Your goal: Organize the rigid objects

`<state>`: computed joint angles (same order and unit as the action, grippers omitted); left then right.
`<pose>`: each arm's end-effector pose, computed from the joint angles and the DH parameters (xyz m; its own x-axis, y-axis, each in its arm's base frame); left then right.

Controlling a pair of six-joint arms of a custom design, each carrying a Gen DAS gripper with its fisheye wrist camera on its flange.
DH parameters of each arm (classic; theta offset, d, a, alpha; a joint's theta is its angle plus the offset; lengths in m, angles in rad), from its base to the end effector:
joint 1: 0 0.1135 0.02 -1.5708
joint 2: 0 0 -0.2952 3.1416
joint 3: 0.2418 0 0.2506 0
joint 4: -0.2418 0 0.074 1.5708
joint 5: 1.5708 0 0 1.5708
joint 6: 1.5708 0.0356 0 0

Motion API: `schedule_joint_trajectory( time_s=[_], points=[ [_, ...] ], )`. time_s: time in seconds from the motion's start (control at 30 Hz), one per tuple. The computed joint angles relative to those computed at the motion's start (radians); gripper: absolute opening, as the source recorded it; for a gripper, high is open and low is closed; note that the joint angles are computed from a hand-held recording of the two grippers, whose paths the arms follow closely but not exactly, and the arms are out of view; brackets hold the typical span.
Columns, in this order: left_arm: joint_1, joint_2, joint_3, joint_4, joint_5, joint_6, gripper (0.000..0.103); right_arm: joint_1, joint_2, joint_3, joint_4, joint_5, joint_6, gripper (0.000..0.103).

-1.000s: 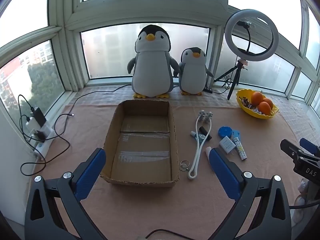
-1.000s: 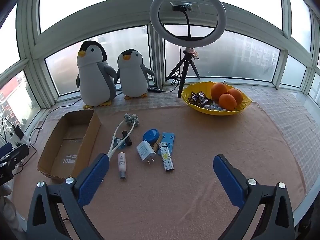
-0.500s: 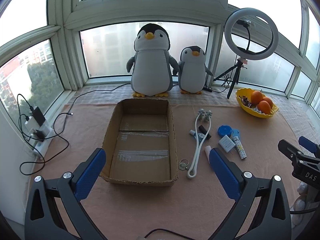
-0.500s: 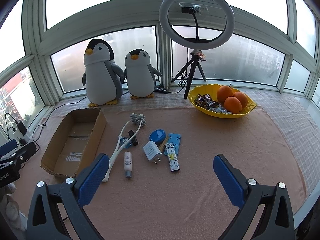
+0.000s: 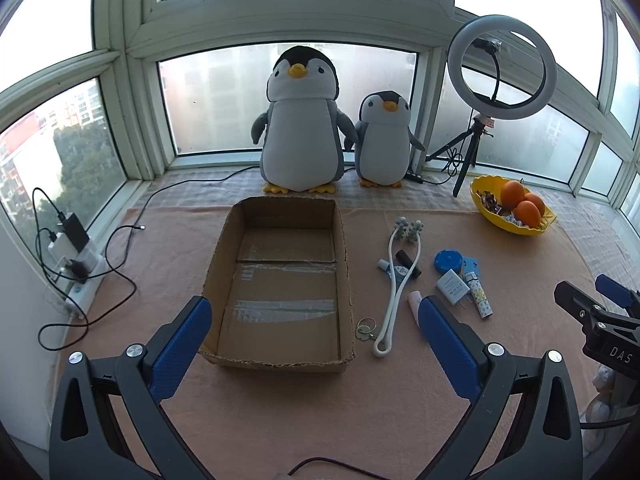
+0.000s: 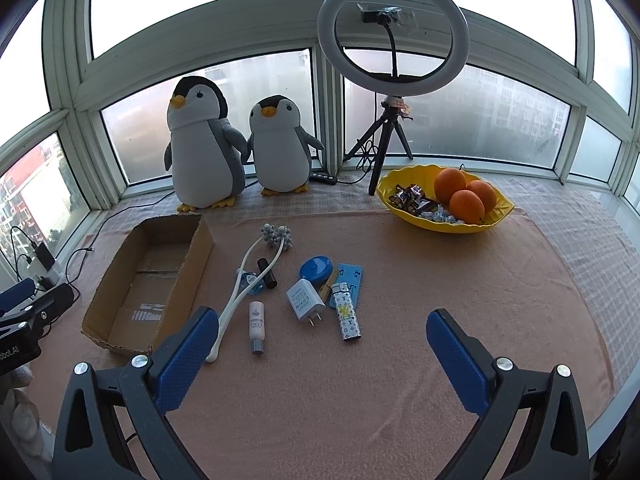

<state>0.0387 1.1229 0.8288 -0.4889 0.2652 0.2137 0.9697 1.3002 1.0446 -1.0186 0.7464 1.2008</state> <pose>0.2194 -0.0008 0.2900 -0.6574 0.1794 -0.7319 0.2944 0.9552 -0.0304 0.1449 0.1685 0.2987 -0.6554 0.2545 -0.7111 0.3259 0.9447 0.0377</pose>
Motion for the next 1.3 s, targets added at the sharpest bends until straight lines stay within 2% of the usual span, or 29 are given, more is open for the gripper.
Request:
schedule_joint_trajectory(
  time_s=[0.67, 1.3],
  points=[
    [-0.001, 0.011, -0.003, 0.005, -0.002, -0.002, 0.103, -0.007, 0.008, 0.001, 0.014, -0.023, -0.004, 0.103],
    [0.030, 0.108, 0.012, 0.034, -0.013, 0.003, 0.103, -0.059, -0.006, -0.037, 0.062, -0.073, -0.037, 0.103]
  ],
)
